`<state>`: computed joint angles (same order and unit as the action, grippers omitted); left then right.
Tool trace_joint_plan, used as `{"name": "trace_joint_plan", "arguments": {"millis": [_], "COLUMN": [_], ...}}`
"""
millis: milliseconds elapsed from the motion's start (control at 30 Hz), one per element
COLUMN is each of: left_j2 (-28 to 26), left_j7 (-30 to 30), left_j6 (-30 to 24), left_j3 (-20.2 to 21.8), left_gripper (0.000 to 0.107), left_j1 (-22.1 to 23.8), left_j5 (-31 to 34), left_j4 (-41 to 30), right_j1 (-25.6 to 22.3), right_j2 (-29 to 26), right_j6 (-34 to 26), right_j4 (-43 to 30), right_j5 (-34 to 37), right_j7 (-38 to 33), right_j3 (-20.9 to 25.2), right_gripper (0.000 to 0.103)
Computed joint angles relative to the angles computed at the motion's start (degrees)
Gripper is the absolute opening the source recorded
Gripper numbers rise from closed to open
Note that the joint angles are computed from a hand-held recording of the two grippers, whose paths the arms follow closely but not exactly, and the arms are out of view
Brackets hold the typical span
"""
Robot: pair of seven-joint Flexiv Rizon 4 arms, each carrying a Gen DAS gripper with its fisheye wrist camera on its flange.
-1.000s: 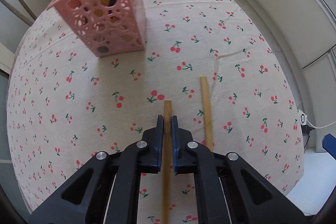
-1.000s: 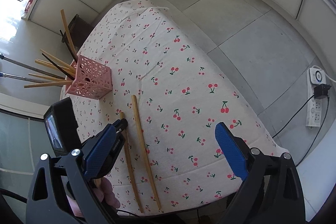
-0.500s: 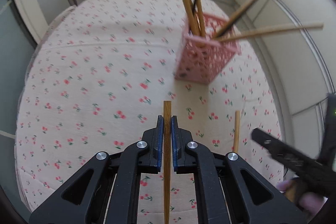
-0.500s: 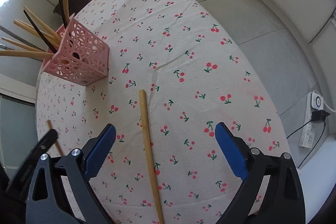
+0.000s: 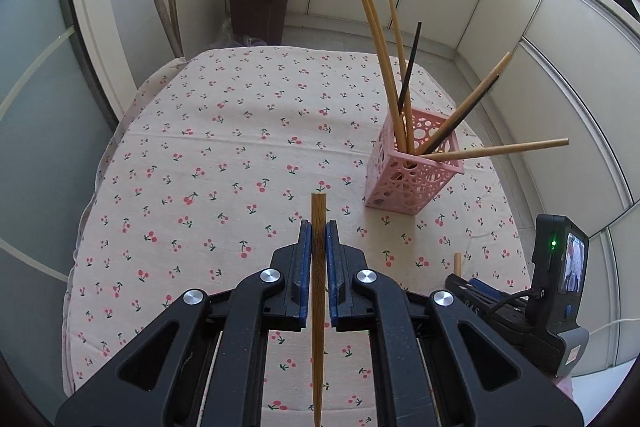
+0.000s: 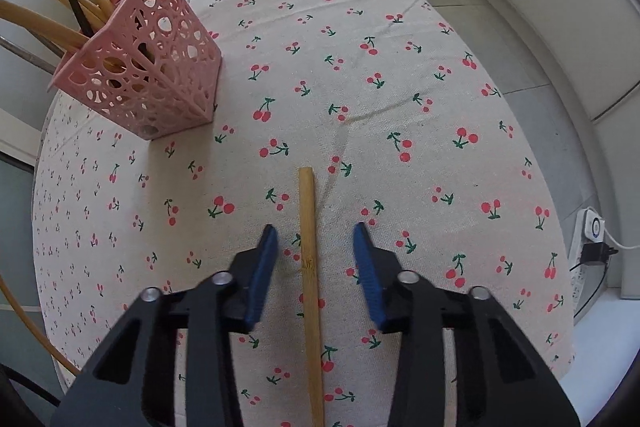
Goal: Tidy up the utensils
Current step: 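Grasp a wooden chopstick with the left tool while the right tool grasps the other, then carry both held chopsticks upright over the pink basket with both tools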
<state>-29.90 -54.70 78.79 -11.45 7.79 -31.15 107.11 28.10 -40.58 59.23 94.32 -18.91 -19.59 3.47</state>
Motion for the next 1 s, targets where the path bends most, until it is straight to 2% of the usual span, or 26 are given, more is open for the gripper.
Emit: {"name": "trace_joint_plan", "arguments": {"millis": [67,100,300,533,700,867,1000], "left_j2": [-0.10,-0.06,0.33,1.97,3.95,6.53,8.12], "left_j7": [-0.20,-0.22,0.54,5.38,11.58,20.55,25.13], "left_j6": [-0.27,-0.36,0.26,2.66,4.81,7.05,6.44], "left_j3": [-0.03,-0.06,-1.07,-5.75,-10.65,-15.77,-15.74], "left_gripper": [0.007,0.007,0.007,0.007,0.007,0.007,0.007], "left_j1": [0.17,0.22,0.95,4.61,7.88,10.45,9.63], "left_j5": [-0.19,-0.27,-1.39,-6.37,-13.10,-23.07,-28.83], "left_j4": [-0.20,-0.19,0.25,2.61,5.05,7.87,8.72], "right_j1": [0.20,0.00,0.99,5.81,9.71,13.26,13.74], "right_j2": [0.20,0.21,2.22,8.29,12.61,17.93,21.56], "right_j6": [0.39,0.66,5.65,16.07,21.08,27.32,29.87], "right_j4": [0.49,0.58,3.91,11.24,15.91,22.19,25.14], "right_j5": [-0.24,-0.07,-1.88,-10.75,-19.51,-32.10,-41.50], "right_j7": [0.43,0.34,1.09,7.01,13.82,24.32,31.33], "right_j3": [-0.36,-0.20,-1.69,-8.14,-13.83,-21.46,-24.59], "right_gripper": [0.009,0.008,0.008,0.008,0.008,0.008,0.008]}}
